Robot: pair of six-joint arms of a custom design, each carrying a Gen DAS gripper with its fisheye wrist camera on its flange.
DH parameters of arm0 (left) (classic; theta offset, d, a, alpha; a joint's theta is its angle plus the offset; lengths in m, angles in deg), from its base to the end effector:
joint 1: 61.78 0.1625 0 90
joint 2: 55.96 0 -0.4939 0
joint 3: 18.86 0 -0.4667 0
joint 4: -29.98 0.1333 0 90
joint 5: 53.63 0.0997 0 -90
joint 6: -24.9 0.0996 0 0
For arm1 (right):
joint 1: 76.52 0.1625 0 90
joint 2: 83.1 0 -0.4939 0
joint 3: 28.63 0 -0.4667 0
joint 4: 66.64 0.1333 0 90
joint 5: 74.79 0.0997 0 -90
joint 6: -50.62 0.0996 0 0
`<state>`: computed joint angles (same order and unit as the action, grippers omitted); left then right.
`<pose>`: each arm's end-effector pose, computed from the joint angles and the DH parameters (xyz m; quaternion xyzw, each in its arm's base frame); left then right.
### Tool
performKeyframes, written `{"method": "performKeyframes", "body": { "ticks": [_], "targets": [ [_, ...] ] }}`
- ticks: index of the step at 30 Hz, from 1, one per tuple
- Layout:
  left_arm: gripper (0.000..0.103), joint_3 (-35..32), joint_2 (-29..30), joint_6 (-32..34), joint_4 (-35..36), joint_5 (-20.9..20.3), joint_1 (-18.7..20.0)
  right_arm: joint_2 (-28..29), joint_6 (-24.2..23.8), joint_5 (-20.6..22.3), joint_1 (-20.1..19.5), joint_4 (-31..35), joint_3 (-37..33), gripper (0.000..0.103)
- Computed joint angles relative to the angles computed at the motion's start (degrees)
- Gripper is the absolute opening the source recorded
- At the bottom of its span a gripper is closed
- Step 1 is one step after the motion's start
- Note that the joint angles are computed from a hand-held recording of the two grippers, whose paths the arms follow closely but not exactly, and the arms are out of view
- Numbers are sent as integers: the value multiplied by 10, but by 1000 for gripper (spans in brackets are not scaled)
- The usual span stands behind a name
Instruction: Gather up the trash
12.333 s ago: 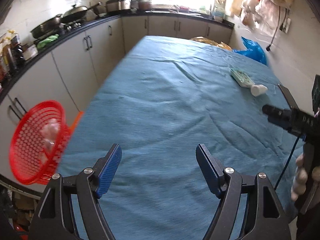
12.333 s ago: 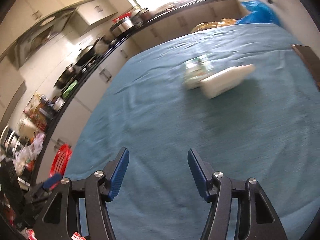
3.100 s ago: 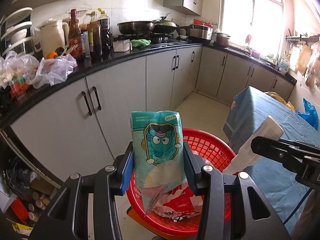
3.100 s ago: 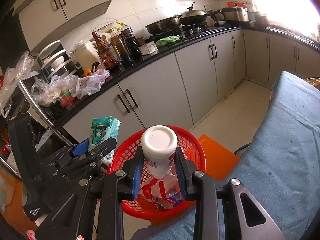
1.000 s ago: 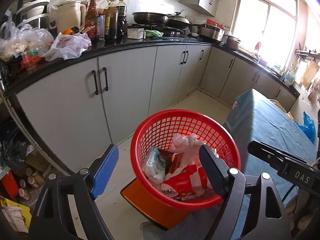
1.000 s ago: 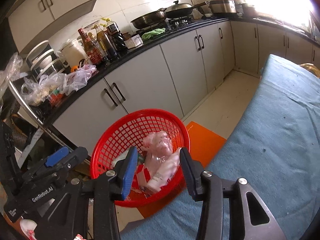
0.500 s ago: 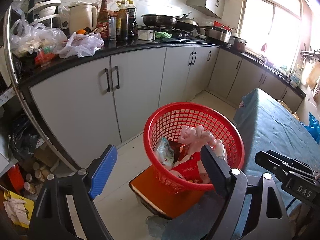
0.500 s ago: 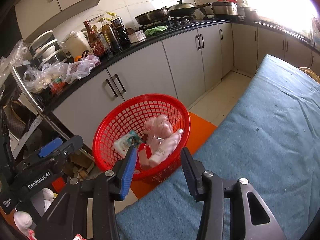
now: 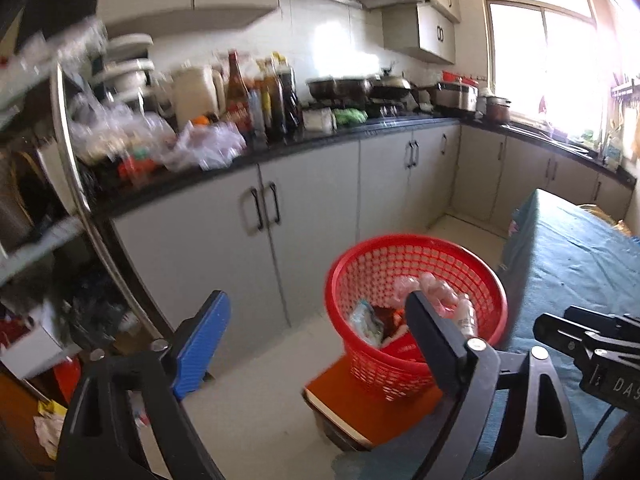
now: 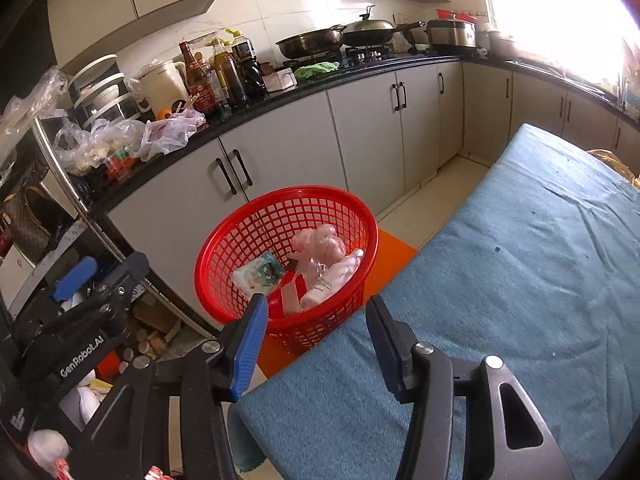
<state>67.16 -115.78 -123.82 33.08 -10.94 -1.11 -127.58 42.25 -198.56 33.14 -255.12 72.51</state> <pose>-0.1517 -0.6915 0.2634 0.2238 0.7847 -0.4569 0.3541 0.3218 -0.6691 0.1234 0.1159 -0.8924 0.3665 0.2364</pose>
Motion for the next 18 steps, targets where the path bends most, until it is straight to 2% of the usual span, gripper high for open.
{"method": "performKeyframes", "body": {
  "ticks": [3,8,11,12,18],
  "targets": [
    [96,48,-21,83,-113,-24,-12,-4,4,3,-2,-5,8,56],
    [100,137,-53,252,-363,-65,-32,-10,11,2,-5,-14,23,56],
    [102,172,-61,321,-475,-75,-36,-14,7,-7,-4,-21,30,56],
    [102,173,-62,322,-478,-76,-36,-13,5,-11,-2,-24,31,56],
    [103,149,-59,244,-379,-85,-33,-12,-11,-41,7,-55,42,59]
  ]
}}
